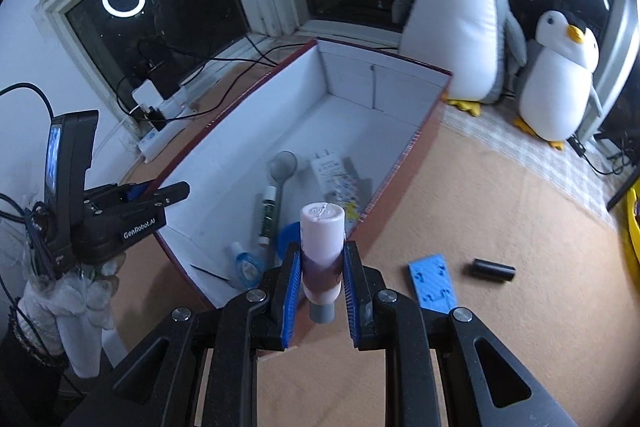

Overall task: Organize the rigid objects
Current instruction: 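Carry the bottle over the box and release it inside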

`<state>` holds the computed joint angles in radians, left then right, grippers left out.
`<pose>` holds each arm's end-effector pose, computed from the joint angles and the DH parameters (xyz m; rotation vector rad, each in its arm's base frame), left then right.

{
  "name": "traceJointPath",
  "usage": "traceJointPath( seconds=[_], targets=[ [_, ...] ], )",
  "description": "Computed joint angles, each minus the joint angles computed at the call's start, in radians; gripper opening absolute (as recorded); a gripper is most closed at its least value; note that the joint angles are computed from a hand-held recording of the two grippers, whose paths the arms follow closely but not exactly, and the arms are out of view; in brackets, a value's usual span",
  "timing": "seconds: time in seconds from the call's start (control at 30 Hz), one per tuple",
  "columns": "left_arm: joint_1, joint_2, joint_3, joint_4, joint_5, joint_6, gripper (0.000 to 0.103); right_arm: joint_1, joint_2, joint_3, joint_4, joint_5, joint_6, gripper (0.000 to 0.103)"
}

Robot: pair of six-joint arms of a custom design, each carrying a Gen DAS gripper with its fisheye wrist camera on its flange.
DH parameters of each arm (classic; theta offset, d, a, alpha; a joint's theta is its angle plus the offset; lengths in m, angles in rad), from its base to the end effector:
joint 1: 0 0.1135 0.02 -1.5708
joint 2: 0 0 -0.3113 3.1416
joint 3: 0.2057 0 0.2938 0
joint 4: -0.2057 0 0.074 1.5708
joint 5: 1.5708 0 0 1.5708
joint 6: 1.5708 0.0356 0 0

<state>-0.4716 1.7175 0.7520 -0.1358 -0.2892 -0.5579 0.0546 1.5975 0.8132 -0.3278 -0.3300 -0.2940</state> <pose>0.2963 -0.1397 0.1227 -0.2022 2.5882 0.0234 0.3209 0.0291 0.1675 -0.5560 2.5691 0.3610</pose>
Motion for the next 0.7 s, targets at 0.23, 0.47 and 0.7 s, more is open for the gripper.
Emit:
traceJointPath(
  seconds=[0.23,0.47,0.7],
  targets=[
    [-0.003,-0.01,-0.014,0.024,0.008,0.005,0.015,0.085,0.041,0.034,0.024,0.03,0.055,0.018],
    [-0.005,-0.007,-0.017,0.042,0.011,0.009,0.011,0.144,0.074,0.07,0.025,0.064,0.073,0.018],
    [-0.001,-0.005,-0.021,0.057,0.015,0.014,0.011,0.189,0.134,0.11,0.021,0.101,0.073,0.018]
  ],
)
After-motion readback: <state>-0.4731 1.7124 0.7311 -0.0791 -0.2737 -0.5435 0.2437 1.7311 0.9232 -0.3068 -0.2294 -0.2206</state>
